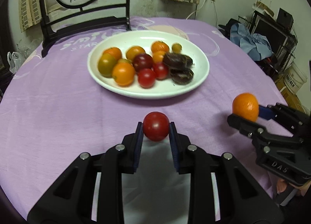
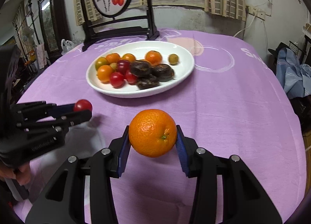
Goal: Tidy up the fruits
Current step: 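Lower both held fruits into the white plate and open both tools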
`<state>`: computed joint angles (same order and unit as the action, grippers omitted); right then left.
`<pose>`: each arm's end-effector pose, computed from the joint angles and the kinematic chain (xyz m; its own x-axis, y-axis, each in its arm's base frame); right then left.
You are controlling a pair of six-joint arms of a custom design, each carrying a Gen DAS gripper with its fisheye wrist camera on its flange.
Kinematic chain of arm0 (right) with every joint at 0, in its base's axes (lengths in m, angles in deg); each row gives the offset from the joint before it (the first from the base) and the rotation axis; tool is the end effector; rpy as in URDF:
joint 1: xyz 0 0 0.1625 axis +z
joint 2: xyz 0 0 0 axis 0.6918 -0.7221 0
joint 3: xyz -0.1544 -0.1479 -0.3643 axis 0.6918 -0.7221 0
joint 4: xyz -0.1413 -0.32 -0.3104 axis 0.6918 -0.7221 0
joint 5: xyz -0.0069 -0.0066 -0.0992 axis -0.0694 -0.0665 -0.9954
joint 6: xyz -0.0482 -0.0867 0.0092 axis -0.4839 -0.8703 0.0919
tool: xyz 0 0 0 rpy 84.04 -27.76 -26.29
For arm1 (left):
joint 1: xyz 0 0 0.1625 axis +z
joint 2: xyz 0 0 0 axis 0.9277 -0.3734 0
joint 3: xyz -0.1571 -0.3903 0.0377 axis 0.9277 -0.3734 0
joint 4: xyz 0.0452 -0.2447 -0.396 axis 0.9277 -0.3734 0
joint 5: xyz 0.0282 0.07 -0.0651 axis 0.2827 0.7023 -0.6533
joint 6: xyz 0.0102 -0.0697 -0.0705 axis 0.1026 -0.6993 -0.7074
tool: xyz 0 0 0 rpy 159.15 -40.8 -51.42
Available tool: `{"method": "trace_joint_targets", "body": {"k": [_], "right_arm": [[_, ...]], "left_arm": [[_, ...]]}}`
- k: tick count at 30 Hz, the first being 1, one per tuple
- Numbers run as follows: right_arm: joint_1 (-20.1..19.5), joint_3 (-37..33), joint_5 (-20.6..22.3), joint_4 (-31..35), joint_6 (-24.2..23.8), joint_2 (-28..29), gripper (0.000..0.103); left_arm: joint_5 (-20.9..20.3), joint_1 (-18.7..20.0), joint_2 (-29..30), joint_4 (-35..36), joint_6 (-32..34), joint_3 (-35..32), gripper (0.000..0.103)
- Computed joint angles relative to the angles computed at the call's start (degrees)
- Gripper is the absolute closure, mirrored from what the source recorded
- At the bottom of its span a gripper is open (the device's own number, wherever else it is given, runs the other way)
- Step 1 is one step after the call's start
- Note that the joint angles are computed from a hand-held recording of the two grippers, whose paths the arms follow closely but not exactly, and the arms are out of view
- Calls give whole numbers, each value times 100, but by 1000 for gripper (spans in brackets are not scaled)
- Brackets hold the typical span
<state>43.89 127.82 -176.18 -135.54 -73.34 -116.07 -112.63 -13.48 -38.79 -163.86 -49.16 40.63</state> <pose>0.0849 -0.6292 0.1329 -0.7192 -0.4020 0.5667 -0.6466 0.6858 -0.3341 -0.1916 -0.6245 0.0283 -0.7595 0.1167 -0.6399 0.4822 0.7613 -0.4334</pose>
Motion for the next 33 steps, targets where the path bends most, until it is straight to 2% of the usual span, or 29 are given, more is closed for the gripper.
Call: {"method": "trace_joint_targets", "body": {"k": [4,12,21,25,26,28,30,33], "right_arm": [[103,-73,212,209,47,-30,59],[418,-1074,-16,437,-67,571,59],[456,-2358,-298,750,83,1453,59],[436,-2657,-396,872,43,1692,58],[427,-2702,-428,886,61,1733,58],[412,-2714,-487,782,105,1765,58],[370,-2628,-417,679,125,1704,56],[328,-2406,-202,392,56,1564,43]], "left_arm": [[-15,12,-153,96,162,-90,76],[-93,194,85,335,378,-971,76],[212,414,709,692,446,-2069,76],[474,478,970,721,442,-2389,74],[571,479,1024,687,449,-2436,72],[894,473,1117,630,402,-2510,53],[926,485,1087,513,418,-2452,32],[852,467,1009,201,614,-2268,26]]}}
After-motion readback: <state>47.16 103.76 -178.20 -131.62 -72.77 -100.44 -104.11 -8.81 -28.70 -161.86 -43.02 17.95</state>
